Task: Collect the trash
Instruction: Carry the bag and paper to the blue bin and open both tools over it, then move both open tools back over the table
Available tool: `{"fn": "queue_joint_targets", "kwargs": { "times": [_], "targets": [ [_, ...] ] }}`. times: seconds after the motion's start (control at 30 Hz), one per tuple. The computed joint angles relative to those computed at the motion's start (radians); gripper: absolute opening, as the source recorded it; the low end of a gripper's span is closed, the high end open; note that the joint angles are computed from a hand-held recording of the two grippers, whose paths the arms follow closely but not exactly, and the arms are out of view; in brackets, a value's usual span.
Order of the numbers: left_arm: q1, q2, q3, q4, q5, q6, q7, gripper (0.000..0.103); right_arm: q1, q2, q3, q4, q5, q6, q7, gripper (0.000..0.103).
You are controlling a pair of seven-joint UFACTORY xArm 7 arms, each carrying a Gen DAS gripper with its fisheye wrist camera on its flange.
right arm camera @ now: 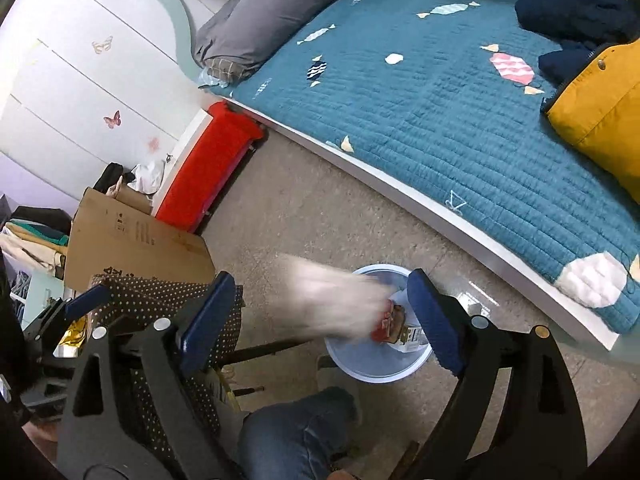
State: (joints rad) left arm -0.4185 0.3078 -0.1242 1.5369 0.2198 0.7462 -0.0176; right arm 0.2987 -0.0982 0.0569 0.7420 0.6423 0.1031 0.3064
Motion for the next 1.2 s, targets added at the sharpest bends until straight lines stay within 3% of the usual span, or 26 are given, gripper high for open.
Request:
{"fn": "queue_joint_targets", "kwargs": {
  "times": [0.17,0.37,0.57,0.8,1.2],
  "targets": [
    [0.007,-0.085,0.012,-0.089,0.042,-0.045,-0.046,0.09,-0.007,-0.019,0.022,-0.017,-0.065,0.001,0.071,0.096],
    [0.05,-0.206,-0.001,-0.202,0.015,-0.114,-0.074,0.091,-0.085,-0.058,0.099,-0.024,-0.37,0.025,0.346,0.097],
    [0.09,-0.339,-0.019,-0.316,-0.025,-0.177,-0.081,0.093,-0.117,-0.115,0.148,0.0,-0.583,0.073,0.529,0.097],
    [0.127,-0.477,-0.023,-0.423,-0.101,-0.233,-0.061,0.093,-0.117,-0.159,0.19,0.067,-0.734,0.142,0.63,0.097],
    [0.188,-0.717,0.03,-0.599,-0.223,-0.285,0.002,0.093,-0.058,-0.124,0.26,0.259,-0.926,0.259,0.726,0.097]
  ]
}}
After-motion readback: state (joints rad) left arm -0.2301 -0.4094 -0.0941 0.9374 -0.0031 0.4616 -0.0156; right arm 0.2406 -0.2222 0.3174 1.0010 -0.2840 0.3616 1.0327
